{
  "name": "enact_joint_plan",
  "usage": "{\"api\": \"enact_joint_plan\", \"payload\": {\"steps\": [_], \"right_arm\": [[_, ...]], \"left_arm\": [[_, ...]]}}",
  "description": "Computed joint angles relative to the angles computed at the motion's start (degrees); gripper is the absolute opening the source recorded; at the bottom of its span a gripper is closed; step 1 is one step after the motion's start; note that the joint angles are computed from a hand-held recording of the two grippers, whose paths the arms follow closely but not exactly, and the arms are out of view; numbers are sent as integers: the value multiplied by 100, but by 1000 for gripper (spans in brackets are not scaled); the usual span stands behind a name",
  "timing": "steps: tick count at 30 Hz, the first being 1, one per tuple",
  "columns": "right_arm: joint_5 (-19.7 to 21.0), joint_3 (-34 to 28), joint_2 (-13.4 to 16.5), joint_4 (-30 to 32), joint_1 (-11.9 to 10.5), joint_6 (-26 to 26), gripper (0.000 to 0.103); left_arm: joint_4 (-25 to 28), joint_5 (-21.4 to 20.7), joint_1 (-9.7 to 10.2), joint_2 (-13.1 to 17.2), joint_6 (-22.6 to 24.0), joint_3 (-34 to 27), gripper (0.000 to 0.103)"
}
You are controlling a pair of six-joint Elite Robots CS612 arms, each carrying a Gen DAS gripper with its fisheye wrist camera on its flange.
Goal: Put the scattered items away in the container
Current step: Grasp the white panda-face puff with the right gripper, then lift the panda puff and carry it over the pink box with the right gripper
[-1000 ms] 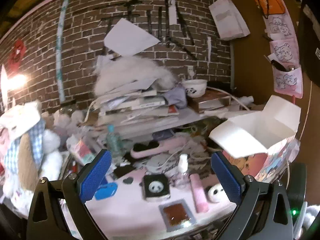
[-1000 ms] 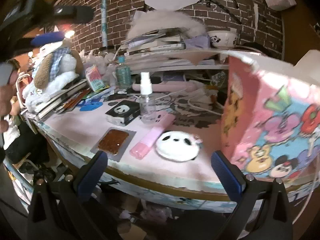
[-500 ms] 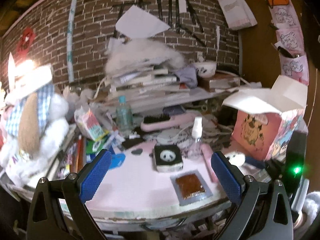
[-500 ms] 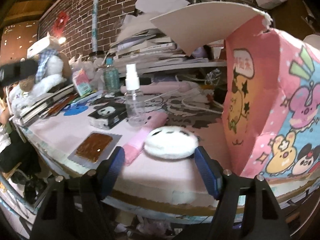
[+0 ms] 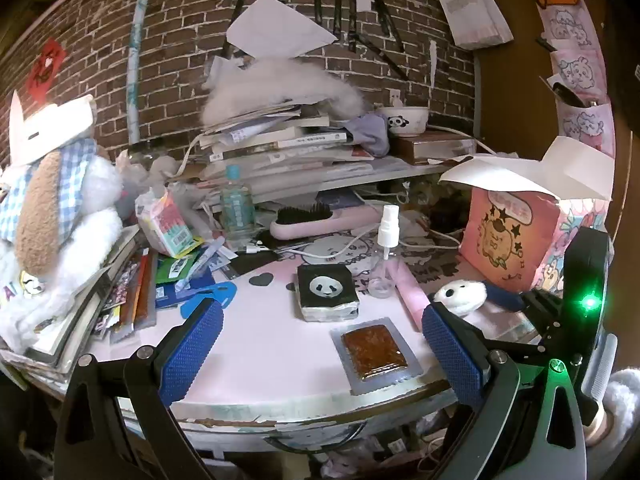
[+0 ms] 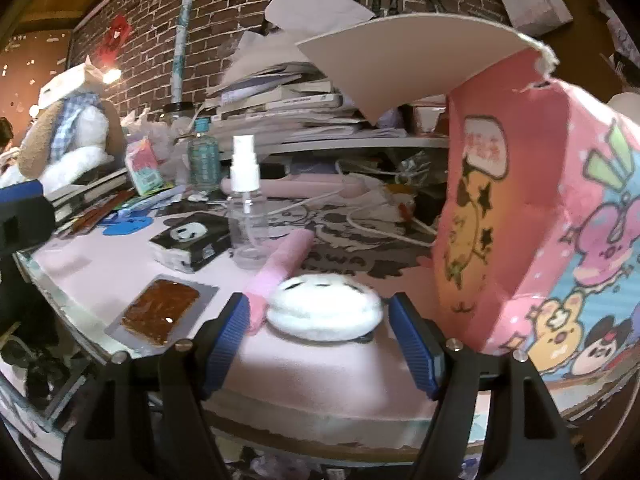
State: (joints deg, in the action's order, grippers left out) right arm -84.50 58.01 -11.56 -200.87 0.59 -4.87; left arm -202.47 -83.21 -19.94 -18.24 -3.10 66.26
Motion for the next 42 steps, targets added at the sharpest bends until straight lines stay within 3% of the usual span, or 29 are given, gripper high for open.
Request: {"api": "enact_joint_plan", "payload": {"steps": [4, 11, 15, 19, 22, 23, 25, 42], "right_arm": [[284, -4, -10, 172, -8, -66, 51], [93, -79, 28, 101, 5, -51, 50], [34, -216, 72, 205, 32, -74, 53], [-73, -331, 129, 286, 81, -180, 64], [-166, -446, 193, 296, 101, -209, 64], [-161, -478, 206, 327, 98, -190, 62], [-198, -524, 231, 345, 93, -148, 50], [98, -380, 225, -334, 61, -335, 43]], "left_arm": [[-3, 19, 8, -6, -50, 11, 100], [-26, -8, 10, -7, -25, 18, 100], [-40, 14, 6, -3, -12, 15, 100], [-32, 20, 11, -1, -32, 12, 100], [-38, 9, 12, 3, -13, 11, 100], [-42, 2, 14, 5, -9, 11, 100], [-48, -3, 17, 5, -10, 14, 100], [25, -46, 8, 23, 21, -30, 100]]}}
